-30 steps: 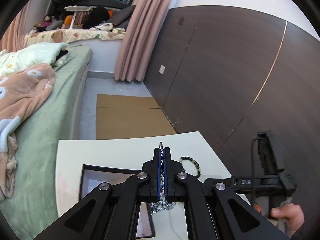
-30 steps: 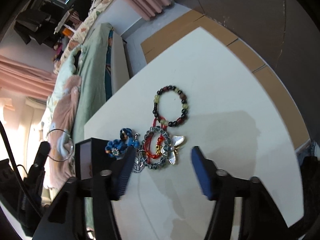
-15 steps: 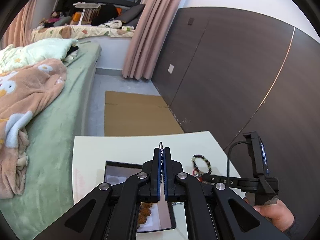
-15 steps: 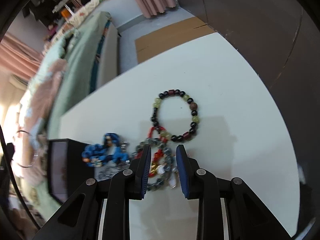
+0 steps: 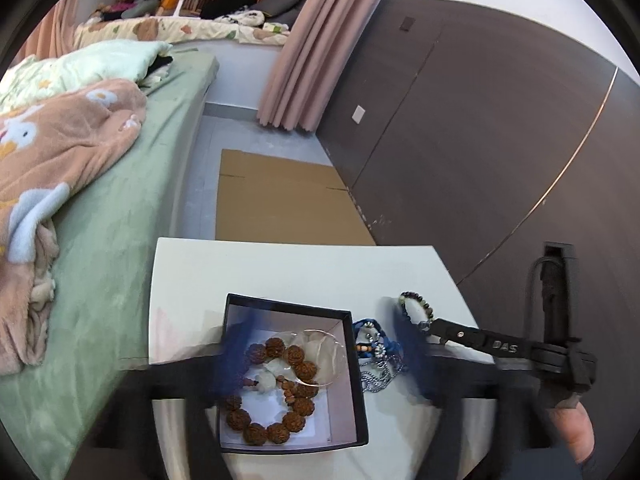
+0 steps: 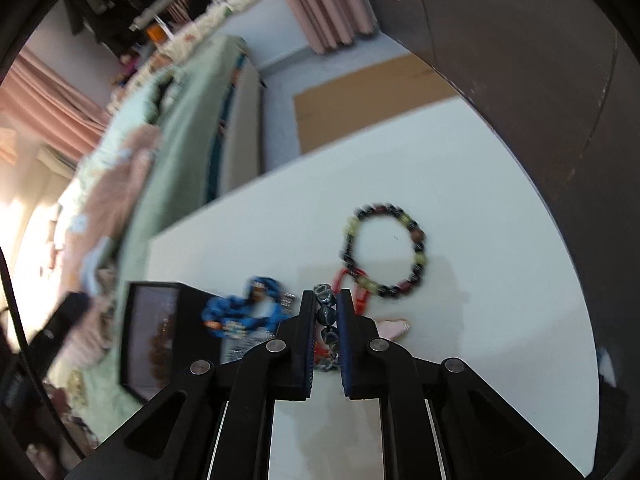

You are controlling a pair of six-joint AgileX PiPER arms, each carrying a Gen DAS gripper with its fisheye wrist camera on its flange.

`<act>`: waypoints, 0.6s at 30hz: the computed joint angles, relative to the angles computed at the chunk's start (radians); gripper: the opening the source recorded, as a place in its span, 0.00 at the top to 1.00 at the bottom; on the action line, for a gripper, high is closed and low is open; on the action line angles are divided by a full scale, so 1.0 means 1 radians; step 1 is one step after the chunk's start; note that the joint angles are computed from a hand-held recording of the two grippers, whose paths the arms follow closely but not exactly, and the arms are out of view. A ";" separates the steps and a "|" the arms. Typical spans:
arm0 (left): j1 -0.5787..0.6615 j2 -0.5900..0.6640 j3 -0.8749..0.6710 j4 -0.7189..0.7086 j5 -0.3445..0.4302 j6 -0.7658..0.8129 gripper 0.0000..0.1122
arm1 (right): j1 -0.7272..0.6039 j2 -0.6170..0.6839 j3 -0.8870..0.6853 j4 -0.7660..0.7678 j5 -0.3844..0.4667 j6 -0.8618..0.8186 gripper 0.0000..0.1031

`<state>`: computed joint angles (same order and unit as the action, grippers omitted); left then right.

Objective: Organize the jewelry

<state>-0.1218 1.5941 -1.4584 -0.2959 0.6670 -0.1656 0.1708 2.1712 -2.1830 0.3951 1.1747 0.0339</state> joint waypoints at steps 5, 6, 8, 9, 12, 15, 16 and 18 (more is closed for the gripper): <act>0.002 -0.042 0.041 0.046 -0.040 -0.061 0.14 | -0.011 -0.116 0.151 0.141 -0.109 -0.101 0.89; 0.001 -0.041 0.038 0.057 -0.039 -0.073 0.14 | -0.012 -0.125 0.160 0.172 -0.121 -0.118 0.89; 0.002 -0.045 0.045 0.071 -0.038 -0.089 0.14 | -0.013 -0.146 0.186 0.233 -0.142 -0.157 0.89; 0.003 -0.043 0.042 0.079 -0.035 -0.098 0.14 | -0.010 -0.153 0.197 0.260 -0.152 -0.173 0.89; 0.007 -0.054 0.053 0.102 -0.037 -0.116 0.14 | -0.005 -0.167 0.219 0.351 -0.165 -0.220 0.89; 0.017 -0.068 0.064 0.133 -0.034 -0.141 0.14 | 0.011 -0.175 0.235 0.430 -0.174 -0.265 0.89; 0.026 -0.074 0.069 0.137 -0.033 -0.150 0.14 | 0.020 -0.176 0.239 0.448 -0.179 -0.274 0.89; 0.049 -0.088 0.083 0.134 -0.037 -0.163 0.14 | 0.039 -0.174 0.242 0.478 -0.186 -0.291 0.89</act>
<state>-0.0729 1.5063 -1.3758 -0.1617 0.6301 -0.3284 0.2101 1.9972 -1.9414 0.8729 0.9886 -0.2567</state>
